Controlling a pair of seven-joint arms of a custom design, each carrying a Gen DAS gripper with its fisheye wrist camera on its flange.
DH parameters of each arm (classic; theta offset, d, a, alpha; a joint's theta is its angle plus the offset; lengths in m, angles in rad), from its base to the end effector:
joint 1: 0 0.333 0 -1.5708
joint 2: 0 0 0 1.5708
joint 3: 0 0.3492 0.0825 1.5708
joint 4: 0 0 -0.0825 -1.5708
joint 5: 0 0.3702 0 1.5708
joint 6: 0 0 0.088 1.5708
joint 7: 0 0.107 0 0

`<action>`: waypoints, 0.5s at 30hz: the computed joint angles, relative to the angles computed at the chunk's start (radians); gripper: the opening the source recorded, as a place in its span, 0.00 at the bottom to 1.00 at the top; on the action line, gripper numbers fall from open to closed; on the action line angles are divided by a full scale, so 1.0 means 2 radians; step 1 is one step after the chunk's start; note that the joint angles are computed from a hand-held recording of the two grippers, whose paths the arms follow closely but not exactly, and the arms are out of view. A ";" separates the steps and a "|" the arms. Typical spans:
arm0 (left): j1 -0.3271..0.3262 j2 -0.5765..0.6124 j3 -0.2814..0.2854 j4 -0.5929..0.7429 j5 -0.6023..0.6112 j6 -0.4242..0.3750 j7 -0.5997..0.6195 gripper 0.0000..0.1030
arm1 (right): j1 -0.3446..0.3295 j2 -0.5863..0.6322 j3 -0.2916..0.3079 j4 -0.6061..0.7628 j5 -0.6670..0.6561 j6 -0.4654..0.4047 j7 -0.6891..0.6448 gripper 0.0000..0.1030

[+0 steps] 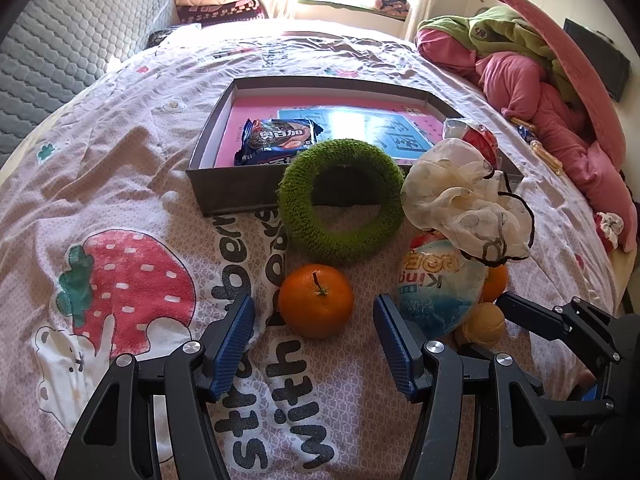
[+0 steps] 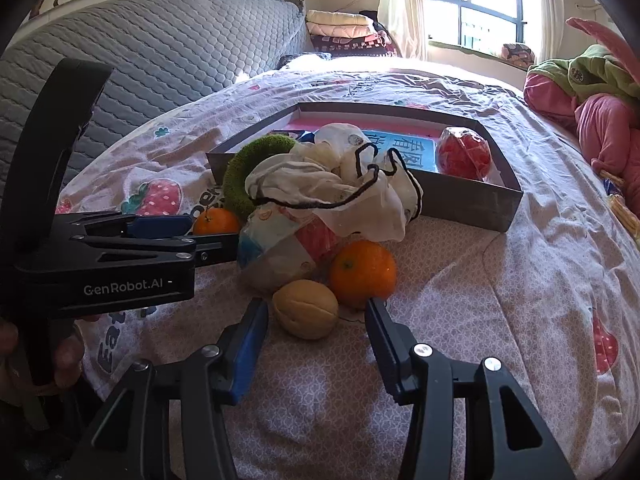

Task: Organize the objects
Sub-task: 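Grasp the orange with the left gripper while the right gripper grasps the round melon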

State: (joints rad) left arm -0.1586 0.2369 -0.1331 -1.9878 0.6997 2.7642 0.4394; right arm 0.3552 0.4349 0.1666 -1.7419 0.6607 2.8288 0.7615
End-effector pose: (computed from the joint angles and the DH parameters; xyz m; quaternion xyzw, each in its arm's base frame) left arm 0.5976 -0.2020 0.4409 -0.7531 0.5748 -0.2402 0.2116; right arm 0.6319 0.3069 0.4327 -0.8464 0.3811 -0.1051 0.3569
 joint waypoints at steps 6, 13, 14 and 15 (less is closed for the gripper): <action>0.001 0.004 0.000 0.003 -0.003 0.001 0.001 0.62 | -0.003 0.004 0.005 0.005 0.007 -0.007 -0.013 0.48; -0.001 0.007 0.002 0.006 0.002 -0.001 -0.002 0.62 | 0.000 0.007 0.009 0.009 0.007 -0.004 -0.029 0.35; 0.000 0.008 0.002 0.007 0.002 0.001 -0.002 0.62 | 0.000 0.008 0.009 0.010 0.007 -0.005 -0.030 0.33; -0.001 0.007 0.002 0.006 0.003 0.001 -0.003 0.62 | 0.002 0.008 0.008 0.010 0.006 -0.004 -0.031 0.33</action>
